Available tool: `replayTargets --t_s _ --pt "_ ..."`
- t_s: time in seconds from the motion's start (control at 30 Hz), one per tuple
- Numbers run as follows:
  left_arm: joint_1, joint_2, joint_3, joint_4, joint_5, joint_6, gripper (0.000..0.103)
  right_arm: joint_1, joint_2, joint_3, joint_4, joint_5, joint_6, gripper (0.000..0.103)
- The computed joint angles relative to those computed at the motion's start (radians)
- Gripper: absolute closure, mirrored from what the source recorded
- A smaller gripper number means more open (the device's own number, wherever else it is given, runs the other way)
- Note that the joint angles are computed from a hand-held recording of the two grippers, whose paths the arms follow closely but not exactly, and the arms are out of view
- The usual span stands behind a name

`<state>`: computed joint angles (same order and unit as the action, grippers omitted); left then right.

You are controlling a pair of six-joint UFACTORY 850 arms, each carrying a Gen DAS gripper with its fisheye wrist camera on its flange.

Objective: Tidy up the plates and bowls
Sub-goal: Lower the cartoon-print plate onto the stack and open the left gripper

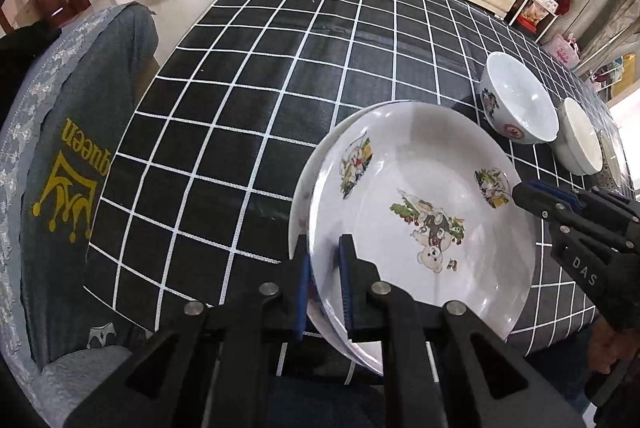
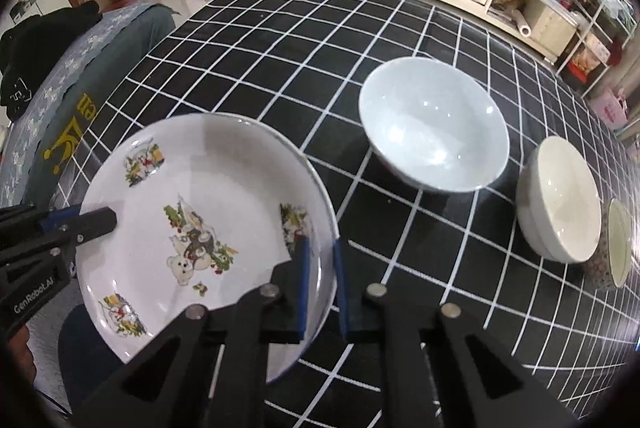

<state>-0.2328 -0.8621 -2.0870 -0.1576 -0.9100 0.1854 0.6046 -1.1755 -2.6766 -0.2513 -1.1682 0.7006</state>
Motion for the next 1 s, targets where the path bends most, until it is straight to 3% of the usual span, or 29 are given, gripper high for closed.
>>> replayTargets --t_s 0.1,0.27,0.33,0.4,0.57,0.67,0.73,1.0 --pt "0.001 0.003 0.007 -0.003 0.007 0.000 0.091 0.003 0.031 0.058 -0.015 0.028 0.006 0.088" --pt "-0.007 0.020 0.031 0.033 0.022 -0.019 0.090 0.000 0.128 0.237 -0.020 0.146 0.053 0.087" --pt "-0.010 0.030 0.045 0.044 0.036 -0.019 0.088 -0.002 0.144 0.266 -0.016 0.163 0.060 0.087" --pt "-0.012 0.043 0.059 0.070 0.054 -0.041 0.073 -0.003 0.154 0.284 -0.008 0.174 0.065 0.087" --pt "-0.008 0.063 0.082 0.082 0.075 -0.049 0.071 0.007 0.171 0.314 -0.037 0.189 0.090 0.087" --pt "-0.003 0.087 0.110 0.064 0.096 -0.042 0.071 0.000 0.227 0.395 -0.016 0.249 0.120 0.087" --pt "-0.003 0.111 0.132 0.043 0.113 -0.027 0.070 0.001 0.262 0.440 -0.024 0.278 0.139 0.085" --pt "-0.027 0.209 0.198 -0.079 0.187 0.087 0.057 0.011 0.439 0.642 -0.151 0.382 0.264 0.051"
